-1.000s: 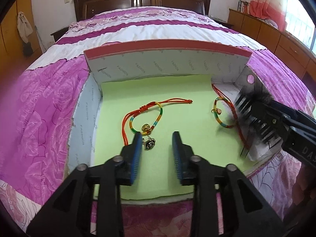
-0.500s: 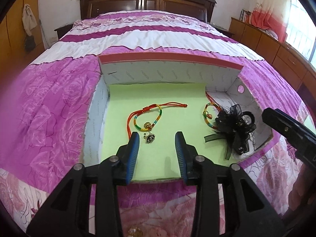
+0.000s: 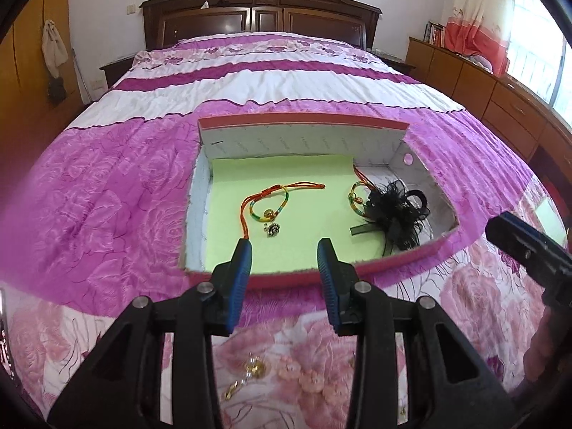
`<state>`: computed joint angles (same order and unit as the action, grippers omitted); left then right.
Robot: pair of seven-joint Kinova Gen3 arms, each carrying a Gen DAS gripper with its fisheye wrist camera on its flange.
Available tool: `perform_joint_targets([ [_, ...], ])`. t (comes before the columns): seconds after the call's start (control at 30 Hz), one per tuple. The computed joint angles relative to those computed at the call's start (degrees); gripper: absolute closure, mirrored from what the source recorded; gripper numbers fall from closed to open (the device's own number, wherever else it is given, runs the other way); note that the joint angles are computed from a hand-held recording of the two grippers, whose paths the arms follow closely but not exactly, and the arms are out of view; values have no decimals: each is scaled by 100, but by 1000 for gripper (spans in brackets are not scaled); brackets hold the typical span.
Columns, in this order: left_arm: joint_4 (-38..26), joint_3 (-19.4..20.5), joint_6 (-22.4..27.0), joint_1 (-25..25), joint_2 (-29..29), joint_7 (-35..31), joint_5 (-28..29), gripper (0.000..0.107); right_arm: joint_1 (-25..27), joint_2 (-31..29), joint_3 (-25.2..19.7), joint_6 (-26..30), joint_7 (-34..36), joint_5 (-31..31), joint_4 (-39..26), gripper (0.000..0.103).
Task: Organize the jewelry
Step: 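Move both open tools back from the box to the remaining jewelry, then lower the left gripper onto the pink flower hair clip and close it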
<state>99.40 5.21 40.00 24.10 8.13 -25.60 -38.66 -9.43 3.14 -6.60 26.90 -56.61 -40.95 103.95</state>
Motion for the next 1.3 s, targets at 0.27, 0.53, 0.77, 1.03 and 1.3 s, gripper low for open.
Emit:
perform_joint_targets([
  [0.27,161,182,170,21,-247,-68,138,77,-38,-366,190,248,94,-23,311,30],
  [0.53,464,378,160,-101,-507,-360,529,77,-244,-641,335,394,-37,197,575,30],
  [0.77,750,461,141,-212,-604,-522,879,77,-360,-740,431,553,-87,305,781,30],
  [1.03,889,503,66,-216,-535,-633,1124,77,-351,-724,484,611,-215,426,978,30],
  [1.3,844,479,-134,-147,-361,-984,1282,63,-228,-653,534,673,-52,245,1097,30],
])
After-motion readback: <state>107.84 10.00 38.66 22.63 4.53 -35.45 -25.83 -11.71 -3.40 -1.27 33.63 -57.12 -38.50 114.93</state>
